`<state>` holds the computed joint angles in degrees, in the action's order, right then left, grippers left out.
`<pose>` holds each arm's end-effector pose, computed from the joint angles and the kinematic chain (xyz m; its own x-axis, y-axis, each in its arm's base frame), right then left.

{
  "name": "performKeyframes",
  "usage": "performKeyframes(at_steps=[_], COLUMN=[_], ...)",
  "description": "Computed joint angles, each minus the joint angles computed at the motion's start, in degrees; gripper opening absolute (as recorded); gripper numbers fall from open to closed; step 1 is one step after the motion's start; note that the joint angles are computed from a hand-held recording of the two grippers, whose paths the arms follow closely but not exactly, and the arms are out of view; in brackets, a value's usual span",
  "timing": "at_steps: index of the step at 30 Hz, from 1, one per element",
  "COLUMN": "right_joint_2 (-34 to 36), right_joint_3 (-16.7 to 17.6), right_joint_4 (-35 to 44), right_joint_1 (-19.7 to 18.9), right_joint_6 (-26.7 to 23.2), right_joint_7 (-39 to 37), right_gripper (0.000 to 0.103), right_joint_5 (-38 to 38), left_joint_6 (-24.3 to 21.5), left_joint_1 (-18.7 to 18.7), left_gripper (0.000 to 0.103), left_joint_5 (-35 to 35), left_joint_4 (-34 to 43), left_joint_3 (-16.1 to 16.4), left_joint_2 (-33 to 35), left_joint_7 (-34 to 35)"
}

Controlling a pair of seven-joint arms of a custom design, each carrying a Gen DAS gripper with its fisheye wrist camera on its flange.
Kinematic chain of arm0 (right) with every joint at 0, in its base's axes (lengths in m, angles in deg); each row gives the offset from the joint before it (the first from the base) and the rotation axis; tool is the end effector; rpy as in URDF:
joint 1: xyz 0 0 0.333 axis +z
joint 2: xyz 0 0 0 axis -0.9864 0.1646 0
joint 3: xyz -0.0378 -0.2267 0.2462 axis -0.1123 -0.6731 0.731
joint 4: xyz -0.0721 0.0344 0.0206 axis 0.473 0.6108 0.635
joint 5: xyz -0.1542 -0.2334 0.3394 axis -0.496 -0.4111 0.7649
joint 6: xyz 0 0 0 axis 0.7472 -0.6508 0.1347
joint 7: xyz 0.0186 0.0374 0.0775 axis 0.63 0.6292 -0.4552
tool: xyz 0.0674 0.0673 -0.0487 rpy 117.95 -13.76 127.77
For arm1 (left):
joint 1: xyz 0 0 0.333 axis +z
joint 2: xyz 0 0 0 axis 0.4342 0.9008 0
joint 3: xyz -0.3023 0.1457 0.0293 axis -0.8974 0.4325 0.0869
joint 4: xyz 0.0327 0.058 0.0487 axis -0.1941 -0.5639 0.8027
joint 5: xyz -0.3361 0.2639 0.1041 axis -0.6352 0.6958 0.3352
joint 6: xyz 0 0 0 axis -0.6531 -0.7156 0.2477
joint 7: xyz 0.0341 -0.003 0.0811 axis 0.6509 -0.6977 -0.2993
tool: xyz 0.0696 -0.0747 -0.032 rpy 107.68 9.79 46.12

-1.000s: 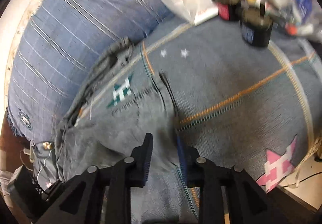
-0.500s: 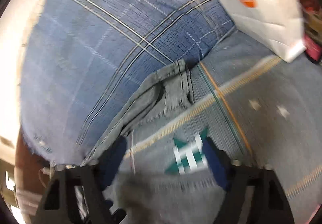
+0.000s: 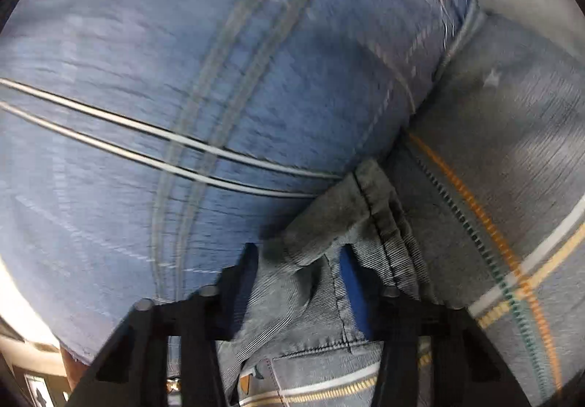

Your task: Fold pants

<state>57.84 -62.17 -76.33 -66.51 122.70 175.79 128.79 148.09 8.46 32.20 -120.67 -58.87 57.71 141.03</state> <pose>0.6724 0.2343 0.4514 -0.3519 -0.6648 -0.6589 -0.8617 0.5050 -0.0493 0.4326 -0.1757 0.4843 0.2399 -0.8893 0.3895 -0.8545 -0.3838 -0.3500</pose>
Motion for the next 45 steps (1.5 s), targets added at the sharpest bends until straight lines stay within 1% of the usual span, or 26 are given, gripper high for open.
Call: performKeyframes(at_steps=[1, 3, 4, 6, 10, 12, 14, 16, 17, 19, 22, 23, 24, 26, 28, 30, 31, 32, 34, 37, 38, 39, 40, 42, 44, 45], right_joint_2=[0.32, -0.74, -2.05, -6.28, -20.27, -28.0, -34.43, -39.66, -41.54, -43.03, -42.44, -42.24, -42.23, -42.56, -42.21, -42.14, -42.6, -42.82, -43.47, -42.87, -42.23, -41.64, -41.29, -40.95, -40.58, -39.93], right_joint_3=[0.06, -0.02, -0.12, 0.5, 0.77, 0.5, -0.52, 0.59, -0.26, -4.15, -4.23, -5.34, -6.31, -5.58, -4.97, -5.93, -6.13, -6.39, -7.07, -6.92, -8.01, -9.54, -10.61, -12.05, -11.7, -11.25], right_joint_4=[0.09, -1.38, -2.61, -6.34, -17.61, -24.66, -31.08, -37.1, -39.11, -41.44, -42.15, -42.25, -42.34, -42.42, -42.14, -41.82, -41.87, -41.85, -42.02, -41.95, -41.85, -41.81, -41.88, -42.68, -43.44, -43.36], right_joint_1=[0.04, 0.61, 0.94, 1.14, 3.37, 5.46, 8.49, 10.02, 10.86, 15.31, 16.08, 16.87, 17.48, 16.4, 15.54, 17.0, 17.42, 17.8, 18.6, 17.7, 18.04, 18.66, 18.85, 18.65, 17.35, 16.51], right_joint_6=[0.08, 1.53, 1.93, 3.77, 6.91, 8.8, 9.28, 10.91, 10.37, 10.75, 12.23, 12.25, 11.86, 10.88, 10.07, 10.7, 11.24, 11.74, 12.39, 10.89, 9.44, 7.71, 6.1, 3.84, 3.14, 2.78], right_joint_7=[0.27, 0.79, 0.86, -2.38, -11.84, -12.89, -12.62, -9.04, -8.06, -11.61, -12.92, -14.25, -15.63, -14.99, -14.04, -17.24, -18.96, -20.43, -23.58, -23.32, -24.29, -26.61, -28.81, -32.33, -32.39, -31.61], right_gripper=[0.021, 0.013, 0.011, 0.01, 0.009, 0.009, 0.009, 0.009, 0.009, 0.009, 0.009, 0.009, 0.009, 0.009, 0.009, 0.009, 0.009, 0.009, 0.009, 0.009, 0.011, 0.012, 0.012, 0.012, 0.02, 0.032], right_joint_5=[0.28, -0.58, -1.53, -0.27, 3.82, 4.11, 7.81, 7.53, 7.87, 14.12, 14.56, 16.3, 18.03, 17.01, 15.72, 18.75, 19.9, 21.24, 24.36, 25.27, 27.46, 31.49, 35.34, 43.08, 46.28, 46.18], left_joint_6=[-0.2, -0.49, -0.47, -1.14, -1.92, -1.69, -1.29, -1.97, -3.82, -5.62, -4.67, -3.89, -3.94, -3.81, -5.05, -6.26, -7.24, -8.41, -9.0, -7.19, -6.74, -6.13, -5.63, -6.4, -7.07, -6.89], left_joint_1=[0.61, 0.35, 0.1, -0.24, -4.46, -5.94, -6.3, -7.52, -7.22, -5.68, -3.49, -3.19, -2.61, -0.39, -0.62, -0.05, 0.89, 1.76, 2.01, 2.93, 2.34, 1.11, -1.19, -2.23, -2.82, -3.37], left_gripper=[0.074, 0.074, 0.074, 0.074, 0.074, 0.074, 0.074, 0.074, 0.074, 0.074, 0.074, 0.074, 0.074, 0.074, 0.074, 0.074, 0.069, 0.044, 0.008, 0.006, 0.006, 0.006, 0.006, 0.006, 0.004, 0.004], left_joint_5=[0.83, 0.76, 0.45, -0.07, -7.64, -12.08, -15.42, -18.87, -19.58, -19.82, -19.37, -19.24, -18.16, -13.43, -11.98, -10.55, -8.62, -6.91, -7.55, -5.46, -5.85, -7.68, -11.74, -12.92, -14.23, -15.71], left_joint_4=[0.37, 0.0, -0.35, -0.51, 0.27, 0.09, 0.0, 0.54, 1.23, 2.06, 2.74, 2.95, 3.29, 4.62, 6.84, 8.25, 9.46, 10.32, 10.77, 9.72, 8.77, 8.24, 6.78, 6.07, 4.36, 3.79], left_joint_3=[-0.89, -0.49, -0.18, 0.48, 5.1, 6.61, 7.0, 8.0, 7.69, 5.8, 3.11, 2.6, 1.91, -0.46, -0.28, -0.72, -1.55, -2.13, -1.74, -2.54, -2.35, -1.37, 0.41, 0.84, 1.34, 1.9], left_joint_2=[0.13, -0.93, -1.76, -2.9, -3.05, -3.46, -3.7, -2.69, -1.68, 0.0, 0.74, 0.73, 0.74, 1.26, 3.7, 5.67, 7.19, 8.29, 8.86, 6.15, 4.13, 3.48, 1.73, 0.99, -0.43, -0.68], left_joint_7=[-1.27, -1.3, -1.2, -1.13, 3.94, 6.64, 7.67, 10.18, 10.22, 9.24, 7.0, 6.58, 5.74, 2.16, 1.7, 0.59, -1.24, -3.02, -3.92, -5.87, -5.89, -5.01, -2.89, -1.74, -1.15, -0.69])
